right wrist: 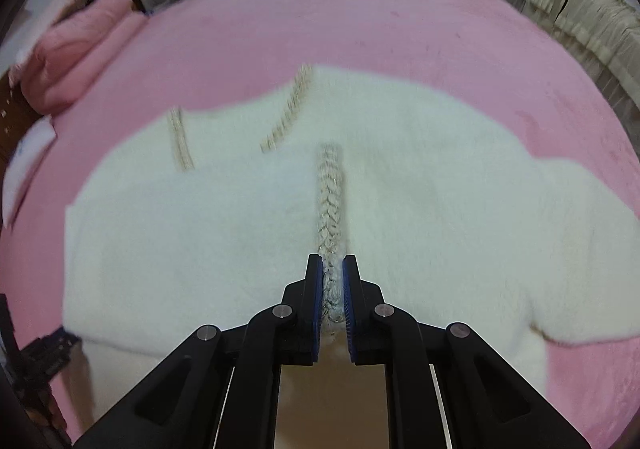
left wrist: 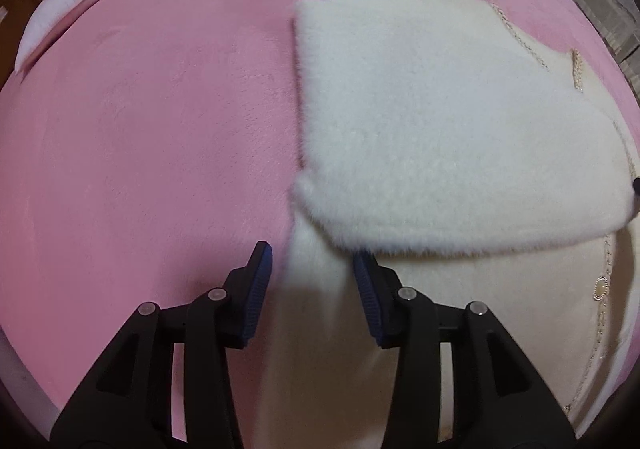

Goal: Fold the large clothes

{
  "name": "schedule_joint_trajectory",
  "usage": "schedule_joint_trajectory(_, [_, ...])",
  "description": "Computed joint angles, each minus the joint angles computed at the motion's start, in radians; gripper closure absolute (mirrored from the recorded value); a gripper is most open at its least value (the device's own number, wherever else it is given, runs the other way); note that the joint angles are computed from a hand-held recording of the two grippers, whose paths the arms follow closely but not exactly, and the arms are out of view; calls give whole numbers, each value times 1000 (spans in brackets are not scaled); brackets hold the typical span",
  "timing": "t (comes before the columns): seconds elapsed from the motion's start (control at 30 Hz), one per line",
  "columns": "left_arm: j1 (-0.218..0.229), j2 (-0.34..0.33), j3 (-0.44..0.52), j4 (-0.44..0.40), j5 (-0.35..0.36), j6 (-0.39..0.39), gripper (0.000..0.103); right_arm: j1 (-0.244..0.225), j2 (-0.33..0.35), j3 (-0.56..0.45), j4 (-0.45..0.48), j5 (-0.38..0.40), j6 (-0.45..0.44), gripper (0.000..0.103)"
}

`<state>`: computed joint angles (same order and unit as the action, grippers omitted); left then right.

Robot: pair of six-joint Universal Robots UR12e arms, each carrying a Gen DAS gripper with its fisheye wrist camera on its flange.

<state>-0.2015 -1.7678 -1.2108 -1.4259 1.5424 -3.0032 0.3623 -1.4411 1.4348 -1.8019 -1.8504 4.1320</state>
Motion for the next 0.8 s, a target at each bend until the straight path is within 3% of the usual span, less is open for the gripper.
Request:
schedule_joint_trajectory(0.07, [8, 13, 3, -19, -15, 3, 64, 8, 9, -14, 37, -13, -1, 92])
schedule_joint_trajectory(0.17, [18, 44, -3, 5, -58, 37, 64, 42, 30, -62, 127, -112, 15, 82])
schedule_joint_trajectory(0.23, [30, 53, 13, -8, -155, 66, 67, 53, 14, -42, 45, -116, 16, 82])
schedule_joint_trajectory(0.3, [29, 30, 56, -54, -231, 69, 68, 35, -20, 33, -163, 47, -5, 82])
schedule_joint_trajectory(0.37, [12, -2, 87, -67, -246, 35, 71, 18, -19, 91, -372, 256, 57, 86])
schedule_joint_trajectory(0.4, [5, -20, 104, -78, -250, 15, 78, 7, -11, 121, -477, 351, 76, 88])
schedule_joint_trajectory(0.43, [-2, -51, 137, -108, -252, -19, 81, 9, 10, 133, -565, 407, 91, 88])
schedule_joint_trajectory(0.47, [-6, -82, 173, -154, -257, -60, 83, 12, 41, 126, -612, 454, 90, 91])
schedule_joint_trajectory(0.57, [-7, -128, 215, -233, -272, -161, 87, 21, 122, 76, -635, 532, 90, 95])
schedule_joint_trajectory(0.63, [-12, -136, 208, -245, -214, -181, 94, 21, 147, 64, -675, 554, 81, 98])
schedule_joint_trajectory(0.7, [-14, -123, 174, -196, -128, -190, 102, 24, 149, 43, -583, 502, 31, 103])
schedule_joint_trajectory(0.77, [14, -99, 125, -140, -147, -190, 102, 27, 104, 83, -524, 372, 27, 103])
schedule_joint_trajectory(0.8, [30, -95, 115, -136, -184, -182, 102, 21, 59, 136, -523, 315, 85, 103])
